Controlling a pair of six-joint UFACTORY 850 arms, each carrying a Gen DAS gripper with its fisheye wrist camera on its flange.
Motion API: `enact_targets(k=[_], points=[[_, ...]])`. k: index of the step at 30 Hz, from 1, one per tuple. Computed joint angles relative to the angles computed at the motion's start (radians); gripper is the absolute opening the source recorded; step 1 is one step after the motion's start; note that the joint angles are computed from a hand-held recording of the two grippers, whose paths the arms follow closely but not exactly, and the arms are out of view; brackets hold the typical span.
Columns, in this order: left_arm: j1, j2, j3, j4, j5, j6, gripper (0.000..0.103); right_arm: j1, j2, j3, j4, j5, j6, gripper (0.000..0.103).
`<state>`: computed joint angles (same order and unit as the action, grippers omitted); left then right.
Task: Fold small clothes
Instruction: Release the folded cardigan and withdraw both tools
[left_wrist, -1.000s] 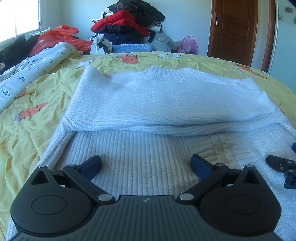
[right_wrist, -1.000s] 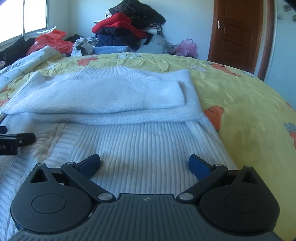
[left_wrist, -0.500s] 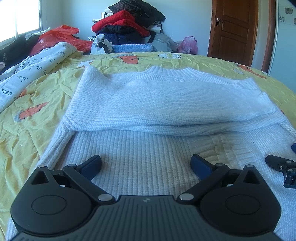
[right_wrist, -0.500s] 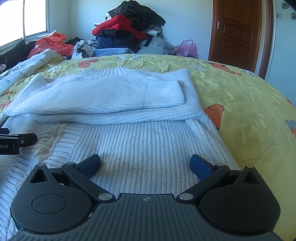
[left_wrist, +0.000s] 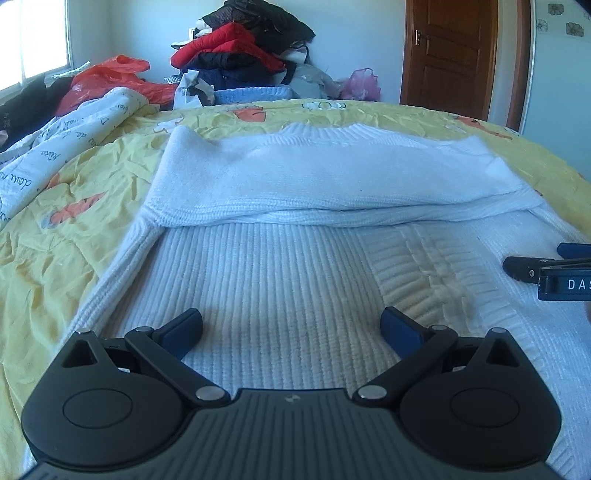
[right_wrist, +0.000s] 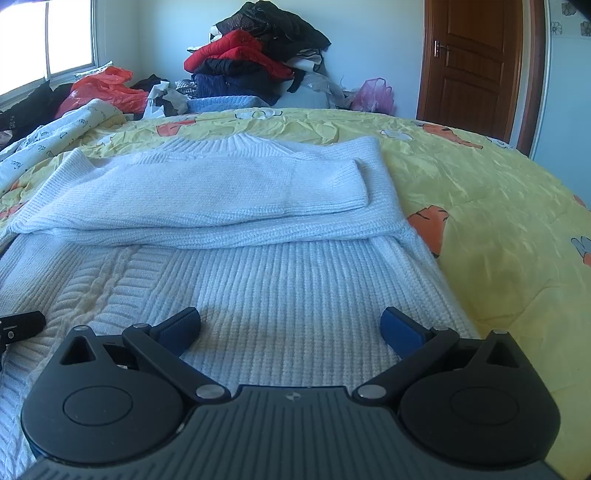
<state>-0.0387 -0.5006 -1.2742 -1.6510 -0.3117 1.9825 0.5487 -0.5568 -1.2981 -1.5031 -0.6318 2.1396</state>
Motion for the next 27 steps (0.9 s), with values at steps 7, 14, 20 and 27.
enact_targets(k=[7,14,20,27], points=[[0.003,0.0,0.0,0.0,-0.004,-0.003,0.103,0.001,0.0,0.001,-0.002,0.001,0.003,0.101],[0.003,0.0,0.0,0.0,-0.005,-0.003,0.103,0.001,0.001,0.001,-0.001,-0.002,0.003,0.101],[0.004,0.002,0.004,-0.005,-0.008,0.003,0.103,0.017,0.012,0.016,0.014,-0.029,0.003,0.101],[0.004,0.001,0.003,-0.005,-0.009,0.001,0.103,0.075,0.086,0.13,-0.017,-0.05,0.074,0.101]])
